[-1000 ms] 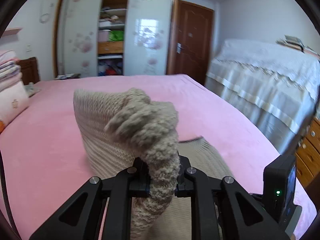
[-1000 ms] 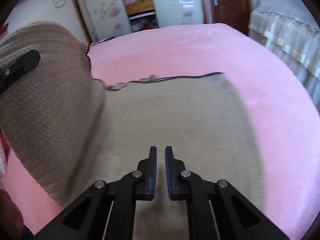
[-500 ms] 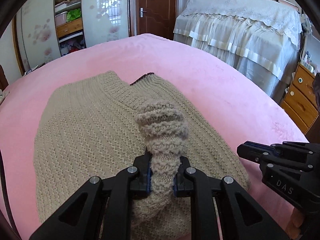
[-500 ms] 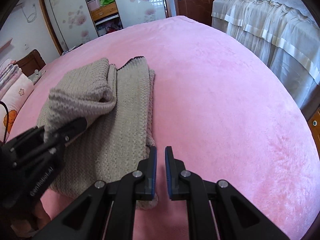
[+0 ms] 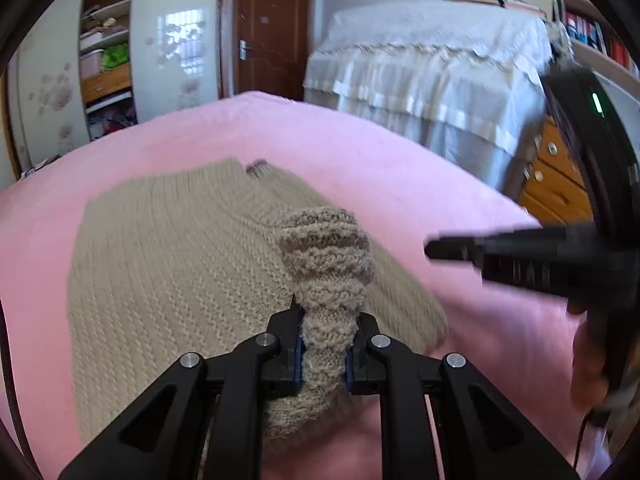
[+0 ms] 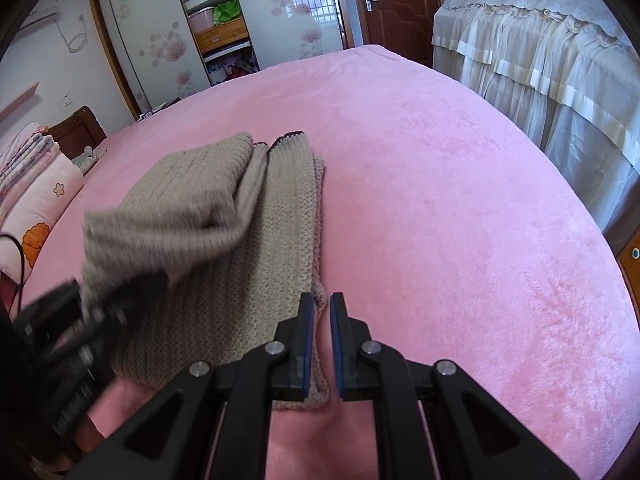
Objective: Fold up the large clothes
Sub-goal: 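Lay the lifted edge onto the bundle with the left gripper and release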
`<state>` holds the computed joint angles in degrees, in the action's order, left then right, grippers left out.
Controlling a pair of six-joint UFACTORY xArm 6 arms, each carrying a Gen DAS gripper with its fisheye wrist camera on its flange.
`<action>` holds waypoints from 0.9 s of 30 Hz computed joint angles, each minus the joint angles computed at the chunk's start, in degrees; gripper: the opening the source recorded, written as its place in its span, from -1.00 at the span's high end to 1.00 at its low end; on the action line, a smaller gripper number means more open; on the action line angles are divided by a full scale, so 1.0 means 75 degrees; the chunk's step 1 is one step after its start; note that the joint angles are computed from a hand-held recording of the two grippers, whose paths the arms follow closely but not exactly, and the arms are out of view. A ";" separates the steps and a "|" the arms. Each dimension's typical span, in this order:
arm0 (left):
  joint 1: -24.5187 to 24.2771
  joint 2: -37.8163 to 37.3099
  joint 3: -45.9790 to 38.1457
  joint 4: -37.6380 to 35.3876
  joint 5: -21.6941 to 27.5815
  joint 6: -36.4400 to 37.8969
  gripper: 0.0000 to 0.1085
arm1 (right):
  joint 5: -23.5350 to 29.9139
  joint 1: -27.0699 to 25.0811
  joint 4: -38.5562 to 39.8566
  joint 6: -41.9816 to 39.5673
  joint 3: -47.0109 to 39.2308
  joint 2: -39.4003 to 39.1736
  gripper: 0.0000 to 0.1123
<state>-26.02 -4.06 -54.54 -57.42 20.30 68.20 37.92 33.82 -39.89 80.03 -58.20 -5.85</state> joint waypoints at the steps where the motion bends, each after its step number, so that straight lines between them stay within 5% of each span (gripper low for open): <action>1: -0.0041 -0.0113 0.0236 -0.0021 -0.0053 0.0222 0.78 | -0.0001 -0.0003 0.0018 -0.0022 0.0032 -0.0019 0.86; 4: -0.0210 -0.0220 0.0664 -0.0068 -0.0500 0.0711 0.76 | 0.0024 0.0038 0.0207 -0.0151 0.0025 0.0042 0.86; 7: -0.0002 -0.0171 0.0531 0.0053 -0.0133 0.0341 0.66 | -0.0052 0.0068 0.0492 -0.0392 -0.0022 0.0138 0.85; 12: 0.0056 -0.0677 0.0769 -0.0272 0.0130 0.0835 -0.35 | -0.0529 0.0142 0.0737 -0.0615 -0.0055 0.0123 0.69; 16: 0.0043 -0.1639 0.1469 -0.0232 0.0110 0.1527 -0.37 | -0.1015 0.0118 0.0967 -0.0659 -0.0021 0.0049 0.20; 22: 0.1047 -0.2644 0.2005 0.0331 0.0779 0.0947 -0.43 | -0.2016 0.0009 0.2641 -0.1626 0.0019 0.0210 0.06; 27: 0.2417 -0.2285 0.1351 0.0489 0.1561 -0.0543 -0.43 | -0.2178 0.0048 0.3191 -0.1801 -0.0333 0.0516 0.01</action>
